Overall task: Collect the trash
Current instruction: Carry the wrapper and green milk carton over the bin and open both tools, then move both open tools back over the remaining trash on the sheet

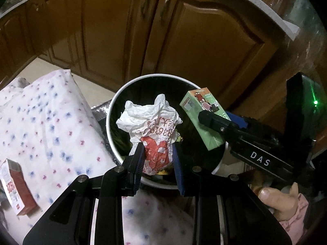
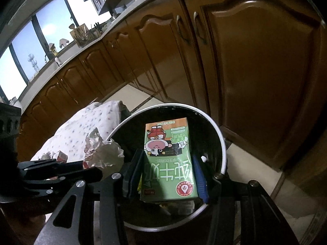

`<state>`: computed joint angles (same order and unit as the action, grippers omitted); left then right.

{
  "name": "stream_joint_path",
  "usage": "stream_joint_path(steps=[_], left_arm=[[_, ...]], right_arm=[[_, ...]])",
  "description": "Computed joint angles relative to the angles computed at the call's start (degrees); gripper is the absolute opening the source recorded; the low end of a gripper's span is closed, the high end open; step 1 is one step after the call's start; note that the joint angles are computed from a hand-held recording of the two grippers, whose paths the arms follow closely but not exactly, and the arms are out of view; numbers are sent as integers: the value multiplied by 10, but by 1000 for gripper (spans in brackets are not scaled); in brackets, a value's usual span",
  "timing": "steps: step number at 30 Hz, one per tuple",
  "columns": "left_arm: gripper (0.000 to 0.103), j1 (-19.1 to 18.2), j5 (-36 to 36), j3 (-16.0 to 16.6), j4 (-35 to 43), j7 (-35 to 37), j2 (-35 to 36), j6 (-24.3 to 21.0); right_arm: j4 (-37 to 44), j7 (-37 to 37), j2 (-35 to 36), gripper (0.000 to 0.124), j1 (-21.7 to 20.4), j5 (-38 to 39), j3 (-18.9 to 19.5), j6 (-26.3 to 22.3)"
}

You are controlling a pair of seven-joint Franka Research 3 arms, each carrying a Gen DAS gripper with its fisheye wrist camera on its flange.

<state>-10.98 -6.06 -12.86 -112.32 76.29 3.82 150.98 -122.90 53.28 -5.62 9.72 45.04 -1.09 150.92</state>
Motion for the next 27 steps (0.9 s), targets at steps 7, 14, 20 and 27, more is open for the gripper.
stream_joint_path(steps=[7,14,20,27], left_arm=[[31,0,14,-2,26,-11,24,-15],[55,6,-7,-5,15,-10,13,-6],[56,4,-29,3,-69,-18,-48,46],[57,-2,-3,28,-222,-97,-165,118]], right_arm=[[10,10,11,48,-3,-3,-1,-10],[6,4,2,50,-6,21,-2,-8],[-28,-22,-37,54,3,62,-8,-2],[-91,-54,-101,71,33,125,-13,8]])
